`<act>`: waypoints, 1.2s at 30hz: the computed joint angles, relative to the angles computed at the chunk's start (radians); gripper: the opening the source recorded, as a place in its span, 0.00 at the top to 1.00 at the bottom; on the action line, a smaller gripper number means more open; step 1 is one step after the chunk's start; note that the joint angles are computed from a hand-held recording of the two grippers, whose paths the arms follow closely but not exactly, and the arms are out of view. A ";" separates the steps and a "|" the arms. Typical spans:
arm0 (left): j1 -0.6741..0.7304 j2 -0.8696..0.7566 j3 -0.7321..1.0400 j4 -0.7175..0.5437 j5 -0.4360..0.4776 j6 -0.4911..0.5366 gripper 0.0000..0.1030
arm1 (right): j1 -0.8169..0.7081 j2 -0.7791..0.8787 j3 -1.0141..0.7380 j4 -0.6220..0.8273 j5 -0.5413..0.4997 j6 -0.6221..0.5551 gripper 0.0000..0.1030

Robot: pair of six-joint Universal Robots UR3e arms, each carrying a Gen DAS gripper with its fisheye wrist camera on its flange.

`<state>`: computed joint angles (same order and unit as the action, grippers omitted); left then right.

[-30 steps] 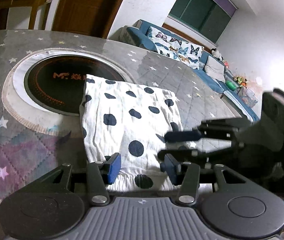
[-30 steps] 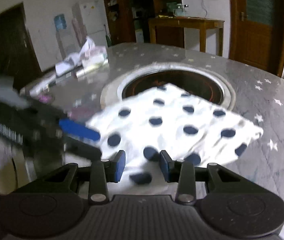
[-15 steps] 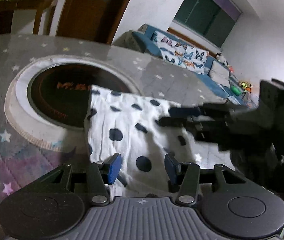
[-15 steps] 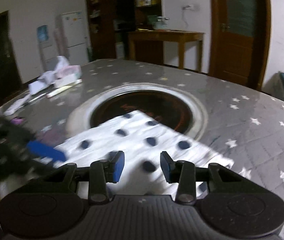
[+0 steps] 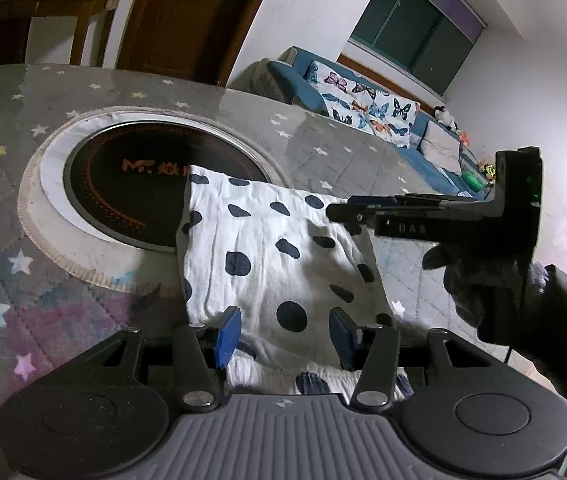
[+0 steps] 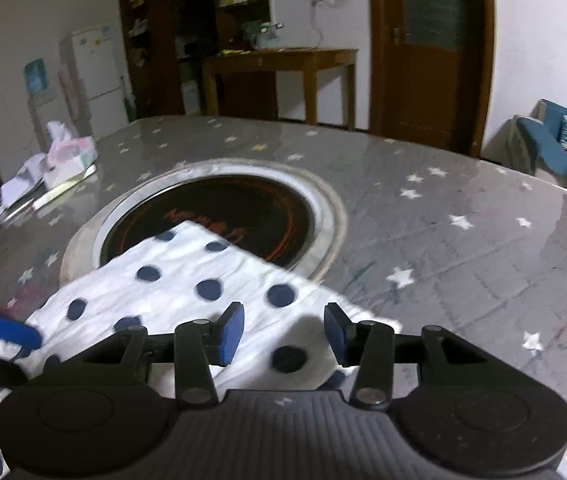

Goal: Fold clothes

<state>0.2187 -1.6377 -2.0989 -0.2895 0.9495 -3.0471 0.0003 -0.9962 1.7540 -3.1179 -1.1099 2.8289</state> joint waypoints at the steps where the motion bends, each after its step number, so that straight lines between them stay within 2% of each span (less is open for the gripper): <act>1: 0.005 0.014 -0.011 -0.003 0.002 0.004 0.48 | -0.006 0.002 -0.002 -0.006 0.000 0.013 0.56; 4: 0.023 0.056 -0.043 -0.013 0.005 0.020 0.45 | -0.022 0.008 -0.003 -0.022 -0.009 0.047 0.51; 10: 0.041 0.115 -0.090 -0.042 0.031 0.046 0.37 | -0.056 0.014 0.005 -0.020 0.011 0.073 0.50; 16: 0.039 0.145 -0.113 -0.070 0.060 0.048 0.34 | -0.065 0.044 -0.016 -0.033 0.023 0.117 0.50; 23: 0.050 0.206 -0.144 -0.125 0.051 0.081 0.29 | -0.065 0.083 -0.067 0.002 0.021 0.148 0.50; 30: 0.048 0.232 -0.157 -0.161 0.056 0.118 0.28 | -0.065 0.097 -0.075 0.019 0.043 0.156 0.51; 32: 0.043 0.235 -0.158 -0.168 0.057 0.127 0.28 | -0.066 0.096 -0.073 0.020 0.046 0.155 0.54; 35: 0.033 0.228 -0.159 -0.167 0.066 0.135 0.28 | -0.066 0.093 -0.062 0.011 0.048 0.158 0.64; 36: 0.029 0.221 -0.159 -0.162 0.073 0.136 0.28 | -0.068 0.091 -0.055 0.005 0.048 0.161 0.71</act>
<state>0.2479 -1.4163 -2.2577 -0.4513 1.0221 -2.9111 -0.0672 -0.9053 1.6990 -3.1133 -1.0620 2.9899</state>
